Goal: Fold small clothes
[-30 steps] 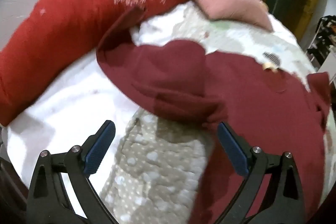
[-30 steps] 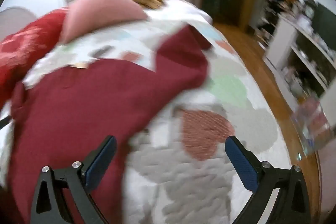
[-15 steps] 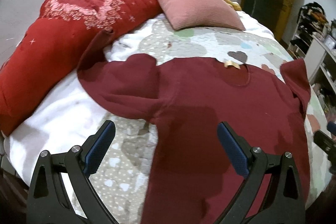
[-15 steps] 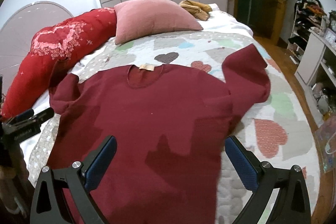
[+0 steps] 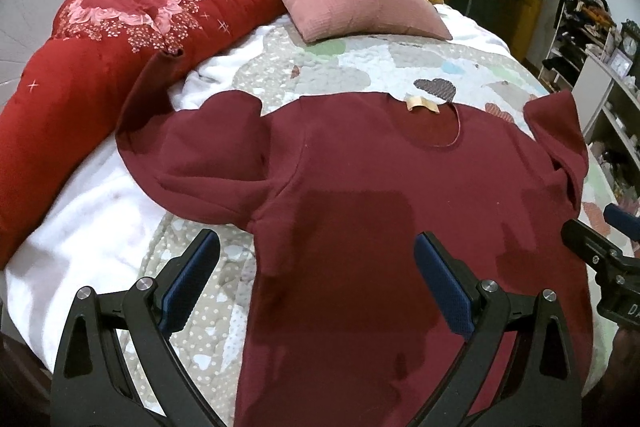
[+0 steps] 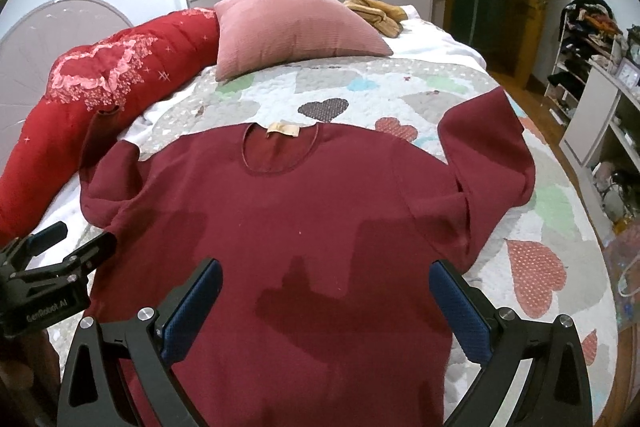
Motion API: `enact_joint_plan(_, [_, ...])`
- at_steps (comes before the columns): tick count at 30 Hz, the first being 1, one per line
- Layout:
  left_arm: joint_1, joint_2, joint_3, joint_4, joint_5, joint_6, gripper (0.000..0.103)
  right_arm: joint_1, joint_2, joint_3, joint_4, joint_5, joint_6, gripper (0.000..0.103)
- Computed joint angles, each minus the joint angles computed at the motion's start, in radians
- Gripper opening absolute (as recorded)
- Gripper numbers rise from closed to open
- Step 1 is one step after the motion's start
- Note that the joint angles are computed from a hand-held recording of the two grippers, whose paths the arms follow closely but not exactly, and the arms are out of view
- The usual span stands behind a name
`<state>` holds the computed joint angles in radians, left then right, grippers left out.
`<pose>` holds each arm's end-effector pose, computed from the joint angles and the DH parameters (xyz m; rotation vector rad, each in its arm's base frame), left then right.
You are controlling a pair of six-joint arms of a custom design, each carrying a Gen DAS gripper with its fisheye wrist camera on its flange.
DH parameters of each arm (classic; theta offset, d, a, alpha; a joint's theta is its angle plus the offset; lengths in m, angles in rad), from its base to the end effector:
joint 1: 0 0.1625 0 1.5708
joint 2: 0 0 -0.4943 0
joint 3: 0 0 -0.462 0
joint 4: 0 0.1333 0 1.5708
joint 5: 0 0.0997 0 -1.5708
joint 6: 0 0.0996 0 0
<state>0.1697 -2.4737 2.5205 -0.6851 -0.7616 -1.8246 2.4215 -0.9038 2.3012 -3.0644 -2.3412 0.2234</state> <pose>-0.0418 -0.2155 0.3260 0.0011 2.1269 -0.9335 0.4117 -0.2761 0.0342 0.7126 -2.3524 0.6114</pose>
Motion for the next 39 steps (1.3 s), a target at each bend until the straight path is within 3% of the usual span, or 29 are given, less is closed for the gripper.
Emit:
enact_joint_plan(23, [0.128, 0.013, 0.024, -0.148, 0.087, 0.156, 0.098, -0.044, 0.066, -0.021, -0.043, 0.003, -0.019, 0.102])
enact_joint_plan(39, [0.162, 0.001, 0.011, -0.141, 0.128, 0.164, 0.098, -0.043, 0.115, -0.062, -0.057, 0.008, -0.047, 0.102])
